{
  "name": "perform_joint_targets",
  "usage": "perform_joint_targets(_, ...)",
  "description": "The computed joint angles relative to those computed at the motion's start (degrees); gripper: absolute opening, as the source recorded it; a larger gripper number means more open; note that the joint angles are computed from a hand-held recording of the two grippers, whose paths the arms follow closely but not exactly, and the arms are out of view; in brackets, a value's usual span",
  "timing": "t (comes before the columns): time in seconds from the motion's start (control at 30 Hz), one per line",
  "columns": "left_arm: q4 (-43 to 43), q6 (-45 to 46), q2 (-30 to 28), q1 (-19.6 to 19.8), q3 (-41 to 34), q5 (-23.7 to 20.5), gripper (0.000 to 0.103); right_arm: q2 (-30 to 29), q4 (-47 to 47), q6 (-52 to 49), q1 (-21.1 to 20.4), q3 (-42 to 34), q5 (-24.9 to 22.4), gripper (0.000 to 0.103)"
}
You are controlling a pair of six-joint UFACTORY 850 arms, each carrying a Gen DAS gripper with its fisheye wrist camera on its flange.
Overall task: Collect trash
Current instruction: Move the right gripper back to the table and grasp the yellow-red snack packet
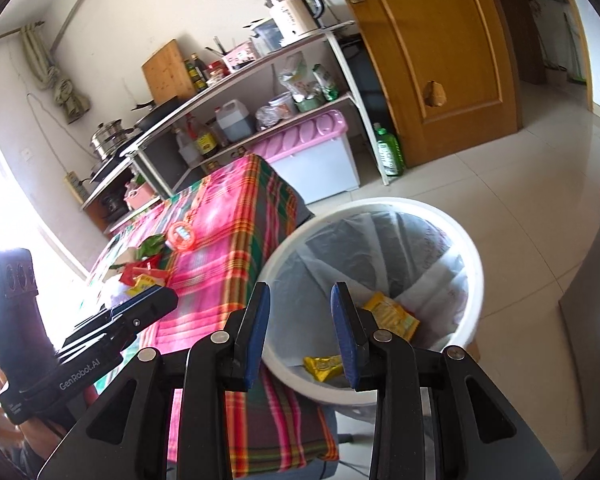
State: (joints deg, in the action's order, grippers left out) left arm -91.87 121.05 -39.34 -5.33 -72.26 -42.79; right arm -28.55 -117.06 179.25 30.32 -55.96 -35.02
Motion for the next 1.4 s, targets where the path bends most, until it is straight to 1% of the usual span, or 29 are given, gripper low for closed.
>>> perform_joint_targets(0.17, -3.09, 2.85, 0.77, 2.19, 1.05, 0.76, 0.028, -1.51, -0.05, -2.85, 0.85, -3.21, 1.26, 0.033)
perform_joint_targets(0.27, -3.84, 3.72, 0.66, 3.81, 1.14, 0.41, 0.027, -2.50, -0.28, -4.32, 1.15, -5.12, 2.49, 0.033)
perform_joint_targets(0.43, -4.63, 3.87, 0.14, 6.23, 0.77, 0.65, 0.028, -4.32, -2.45, -4.51, 1.55, -7.95, 4.14, 0.033)
perform_joint_targets(0.53, -5.71, 4.29, -0.15, 7.32, 0.57, 1.23, 0.028, -5.30, -3.80, -4.45, 1.65, -9.50, 4.99, 0.035)
perform_joint_targets(0.6, -6.24, 4.31, -0.37, 8.08, 0.31, 1.45, 0.032, -5.93, -4.36, -4.56, 1.59, -10.49, 5.59, 0.039)
perform_joint_targets(0.63, -6.56, 4.19, -0.53, 8.50, 0.15, 1.46, 0.042, -6.22, -4.68, -4.54, 1.57, -10.96, 5.89, 0.039)
perform_joint_targets(0.67, -6.95, 4.05, -0.71, 8.90, -0.03, 1.38, 0.047, -6.49, -4.86, -4.66, 1.59, -11.46, 6.17, 0.040)
perform_joint_targets(0.77, -7.73, 3.44, -1.51, 9.80, -1.20, 1.87, 0.047, -7.54, -3.69, -7.07, 1.72, -13.55, 7.06, 0.041)
perform_joint_targets(1.07, -9.10, 0.32, -4.94, 10.93, -6.88, 5.74, 0.047, -10.95, -4.58, -10.58, 0.91, -19.43, 10.61, 0.041)
perform_joint_targets(1.13, -8.31, -1.33, -6.10, 10.96, -8.74, 6.64, 0.048, -11.65, -4.81, -11.18, 0.76, -20.69, 11.29, 0.041)
perform_joint_targets(1.23, -6.53, -4.47, -7.74, 10.75, -11.46, 8.16, 0.052, -12.88, -4.81, -12.59, 0.48, -22.77, 12.36, 0.041)
perform_joint_targets(1.4, -1.86, -10.66, -10.34, 10.04, -15.48, 9.64, 0.054, -15.05, -3.99, -14.90, -0.06, -26.25, 14.35, 0.041)
